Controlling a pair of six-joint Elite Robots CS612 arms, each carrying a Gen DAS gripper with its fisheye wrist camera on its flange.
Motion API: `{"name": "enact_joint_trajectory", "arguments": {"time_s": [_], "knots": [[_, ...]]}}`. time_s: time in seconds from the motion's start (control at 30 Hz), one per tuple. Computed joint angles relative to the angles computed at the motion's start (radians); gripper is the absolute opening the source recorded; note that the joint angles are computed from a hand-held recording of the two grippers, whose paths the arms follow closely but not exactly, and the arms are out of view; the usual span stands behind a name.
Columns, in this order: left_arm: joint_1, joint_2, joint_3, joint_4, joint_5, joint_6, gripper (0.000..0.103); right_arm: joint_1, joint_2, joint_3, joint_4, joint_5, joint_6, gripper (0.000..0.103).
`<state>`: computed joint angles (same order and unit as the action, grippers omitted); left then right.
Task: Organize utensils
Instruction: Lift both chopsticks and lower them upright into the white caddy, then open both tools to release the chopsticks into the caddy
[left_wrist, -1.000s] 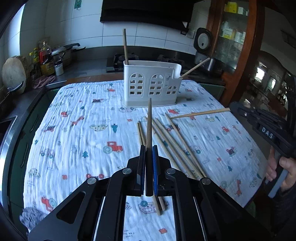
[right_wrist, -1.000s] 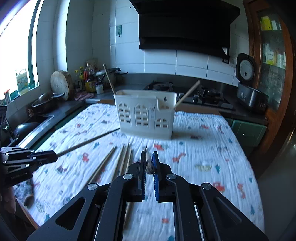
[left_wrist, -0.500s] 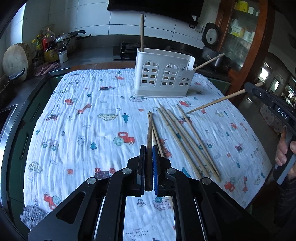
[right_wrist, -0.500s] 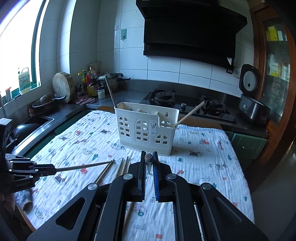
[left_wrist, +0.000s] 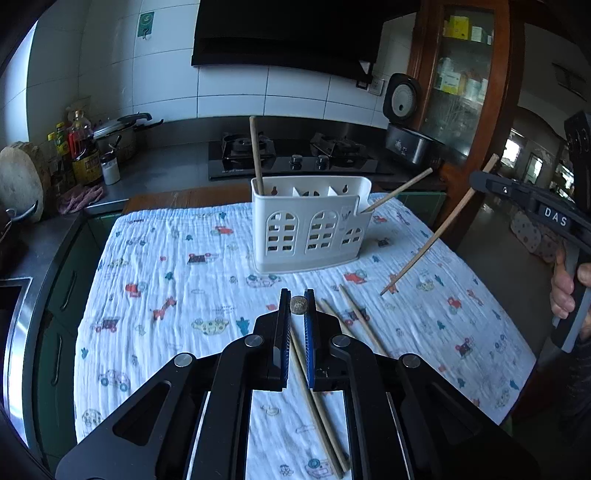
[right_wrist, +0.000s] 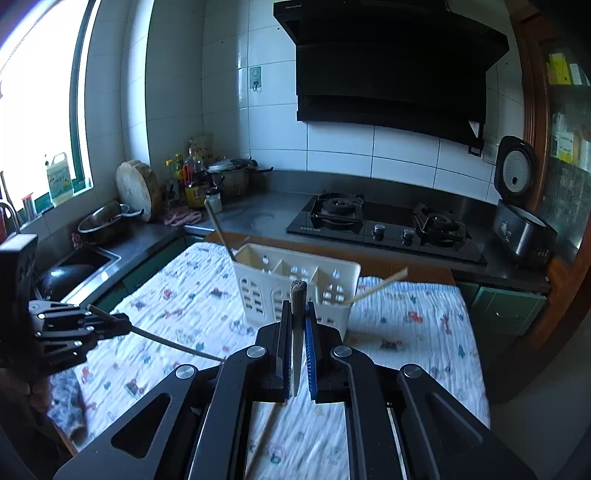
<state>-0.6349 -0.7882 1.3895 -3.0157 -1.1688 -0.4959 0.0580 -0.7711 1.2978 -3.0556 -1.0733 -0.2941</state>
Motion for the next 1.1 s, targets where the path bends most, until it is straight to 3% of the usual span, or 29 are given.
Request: {"name": "enact_joint_trajectory", "arguments": {"time_s": [0.13,0.27,0.43,0.57,0.93,1.1], "knots": [[0.016,0.01,-0.054,-0.002,-0.062,0.046,0.006,-0.004,0.011,-0.071,0.066,0.02,0.004,0.007],[0.022,0.009,-0.102,-0.011,-0.078,0.109,0.006,-0.003,0.027,-0.148,0.127,0.028,0.01,0.007],[0.034,0.015,-0.171,-0.01,-0.059,0.165,0.006,0.0,0.054,-0.23,0.127,0.011,0.049,0.007],[0.044,0.04,-0.246,0.053,-0.023,0.176,0.006,0.009,0.09,-0.302,0.133,-0.019,0.075,0.007],[0.092,0.133,-0.427,0.34,-0.079,0.106,0.006,0.032,0.21,-0.488,0.309,-0.071,0.062,0.007],[0.102,0.164,-0.467,0.395,-0.109,0.1,0.006,0.034,0.234,-0.518,0.362,-0.076,0.06,0.007]]}}
